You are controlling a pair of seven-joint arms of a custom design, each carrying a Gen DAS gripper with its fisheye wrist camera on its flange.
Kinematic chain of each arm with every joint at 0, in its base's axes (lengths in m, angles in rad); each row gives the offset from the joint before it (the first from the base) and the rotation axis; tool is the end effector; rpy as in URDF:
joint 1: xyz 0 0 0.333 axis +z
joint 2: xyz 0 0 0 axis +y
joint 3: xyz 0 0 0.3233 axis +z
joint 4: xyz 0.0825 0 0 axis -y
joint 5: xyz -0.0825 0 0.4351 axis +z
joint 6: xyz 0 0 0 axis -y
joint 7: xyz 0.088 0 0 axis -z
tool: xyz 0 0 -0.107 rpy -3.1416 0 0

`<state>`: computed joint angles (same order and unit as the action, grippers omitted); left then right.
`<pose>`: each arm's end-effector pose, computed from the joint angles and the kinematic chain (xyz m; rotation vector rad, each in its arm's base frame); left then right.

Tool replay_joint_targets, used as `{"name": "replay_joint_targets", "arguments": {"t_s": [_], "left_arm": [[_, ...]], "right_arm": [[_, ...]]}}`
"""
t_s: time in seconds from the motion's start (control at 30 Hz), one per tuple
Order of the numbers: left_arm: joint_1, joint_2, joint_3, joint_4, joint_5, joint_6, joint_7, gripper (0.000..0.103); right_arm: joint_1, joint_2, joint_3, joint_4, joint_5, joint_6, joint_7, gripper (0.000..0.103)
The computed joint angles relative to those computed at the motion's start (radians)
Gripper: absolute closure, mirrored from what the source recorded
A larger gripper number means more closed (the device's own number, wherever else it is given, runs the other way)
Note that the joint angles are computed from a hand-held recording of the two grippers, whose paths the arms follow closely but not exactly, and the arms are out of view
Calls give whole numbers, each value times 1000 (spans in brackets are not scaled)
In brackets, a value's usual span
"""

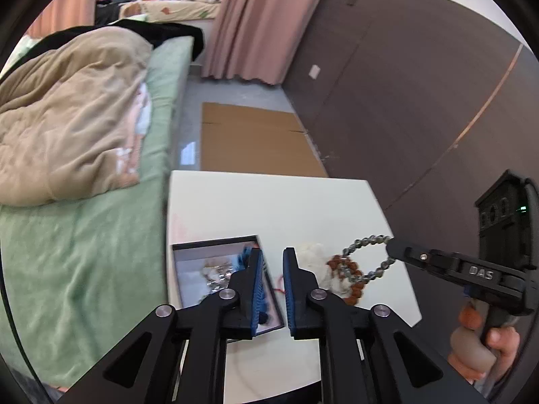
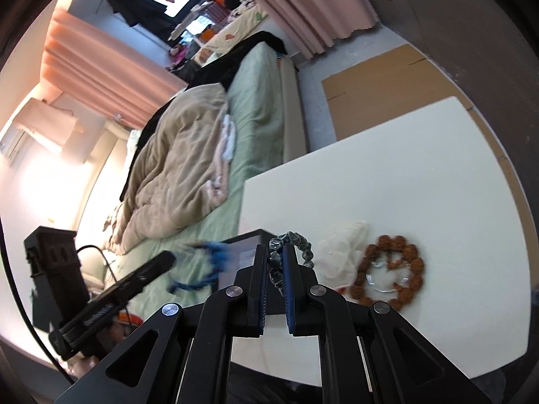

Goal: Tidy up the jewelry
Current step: 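Carry the blue bracelets to the box with the left tool while the right tool grasps the beaded bracelet, then release the blue bracelets into the box with the left tool while the right tool drops the beaded bracelet in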

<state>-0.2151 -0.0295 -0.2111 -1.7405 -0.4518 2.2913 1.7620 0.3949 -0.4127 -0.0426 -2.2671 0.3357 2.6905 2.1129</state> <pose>0.5853 -0.2785 0.6400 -1.5906 2.4515 -1.0678 0.4972 0.1683 0.6111 -1.2244 1.9132 -0.0102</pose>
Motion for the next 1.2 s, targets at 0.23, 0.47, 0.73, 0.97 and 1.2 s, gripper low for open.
{"name": "replay_joint_targets", "arguments": {"t_s": [0.23, 0.47, 0.73, 0.97, 1.2], "left_arm": [[17, -61, 16, -71, 13, 85, -43, 27], [37, -90, 31, -104, 38, 100, -95, 7], [36, -135, 39, -178, -5, 189, -52, 0], [15, -115, 49, -162, -104, 116, 1, 0], [-1, -94, 21, -144, -87, 82, 21, 0]], "right_arm": [[35, 84, 2, 92, 51, -21, -78, 92], [51, 189, 24, 203, 148, -50, -194, 92], [-14, 169, 86, 172, 79, -29, -148, 34], [-59, 68, 78, 48, -69, -68, 14, 34], [-108, -23, 79, -59, -201, -125, 162, 34]]}}
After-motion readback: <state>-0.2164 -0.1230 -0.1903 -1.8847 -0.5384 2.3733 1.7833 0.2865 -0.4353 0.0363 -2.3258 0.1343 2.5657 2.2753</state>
